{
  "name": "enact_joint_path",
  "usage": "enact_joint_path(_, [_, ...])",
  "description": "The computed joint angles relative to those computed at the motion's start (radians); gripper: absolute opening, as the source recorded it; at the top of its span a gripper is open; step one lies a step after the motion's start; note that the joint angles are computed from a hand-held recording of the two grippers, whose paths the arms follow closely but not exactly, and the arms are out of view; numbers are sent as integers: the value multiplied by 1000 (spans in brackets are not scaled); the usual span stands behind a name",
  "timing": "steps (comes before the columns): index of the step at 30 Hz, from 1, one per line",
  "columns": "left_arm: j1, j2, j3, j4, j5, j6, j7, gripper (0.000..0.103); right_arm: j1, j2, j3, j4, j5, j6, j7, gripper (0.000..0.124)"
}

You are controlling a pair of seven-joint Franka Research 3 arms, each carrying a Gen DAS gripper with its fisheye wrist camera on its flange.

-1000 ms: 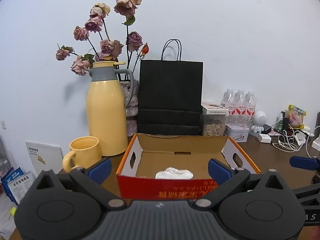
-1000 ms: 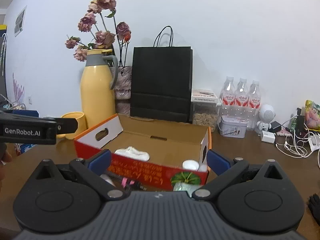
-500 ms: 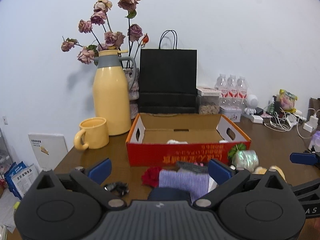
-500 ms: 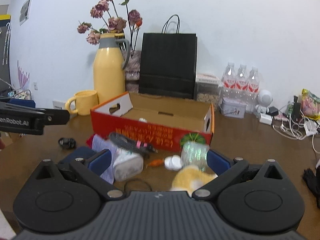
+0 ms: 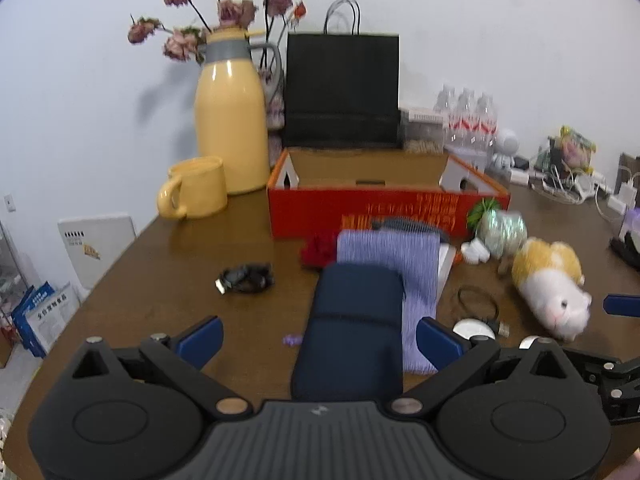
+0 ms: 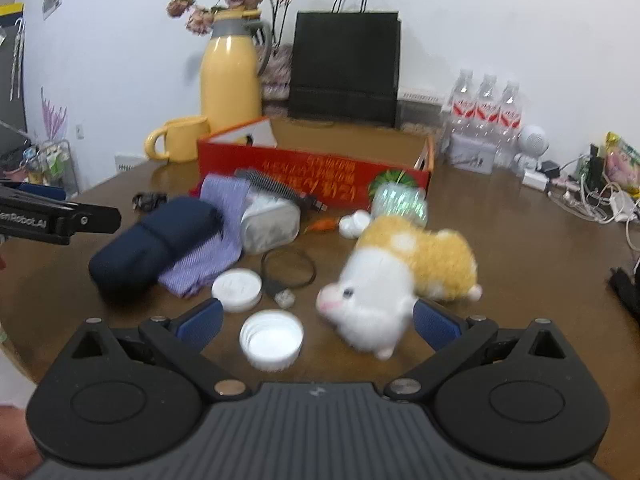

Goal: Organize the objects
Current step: 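Move both tools back toward the remaining objects on the table, then grasp the navy pouch with the left gripper while the right gripper grasps a white cap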

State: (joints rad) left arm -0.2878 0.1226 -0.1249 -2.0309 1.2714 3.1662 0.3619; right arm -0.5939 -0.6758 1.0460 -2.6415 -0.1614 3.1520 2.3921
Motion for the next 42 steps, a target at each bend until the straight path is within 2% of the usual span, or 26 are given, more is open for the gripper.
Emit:
enact_joint_path(4, [7,15,-14,-13,-98,-2,105,103,-15,22,26,-9,13,37,17,101])
enact_joint_path(7, [-5,26,-8,-13,-148,-5,154,103,-22,60,36,0,22,48,2,87])
enact_joint_path(9, [-12,35,-6,-8,-183,-11,183,103,-24,81,40,5,27,57,-10,72])
enact_joint_path(13, [-23,49,-1,-8,-258,-7,248,103,-47,121,65,20,39,60,-32,60])
enact_joint_path(15, [-36,57,9,-2,-276,-4,265,103,-67,111,87,21,42,66,-34,40])
enact_joint_path(21, [-67,93,23,33,-351,-19,325,103,-63,86,92,2,84,109,-55,41])
enact_joint_path(25, [-71,126,11,62,-426,-36,386,102,-59,76,93,-3,111,114,-70,41])
enact_joint_path(27, [-59,142,-8,69,-485,-32,428,99,-61,76,95,-4,121,116,-75,41])
enact_joint_path(28, [-51,149,-20,72,-520,-39,453,94,-61,76,96,-4,125,116,-77,41])
enact_joint_path(29, [-37,156,-40,73,-561,-46,486,83,-62,77,96,-4,128,117,-79,41])
enact_joint_path(30, [-9,161,-74,69,-608,-48,524,78,-62,76,97,-5,132,118,-81,41])
enact_joint_path(31, [-8,165,-77,59,-658,-30,559,74,-61,77,97,-6,134,120,-83,41])
enact_joint_path(34, [-109,154,42,44,-606,15,498,69,-65,74,101,-8,143,127,-86,41])
enact_joint_path(42, [-228,132,179,23,-546,49,420,67,-57,77,100,-13,163,144,-109,41])
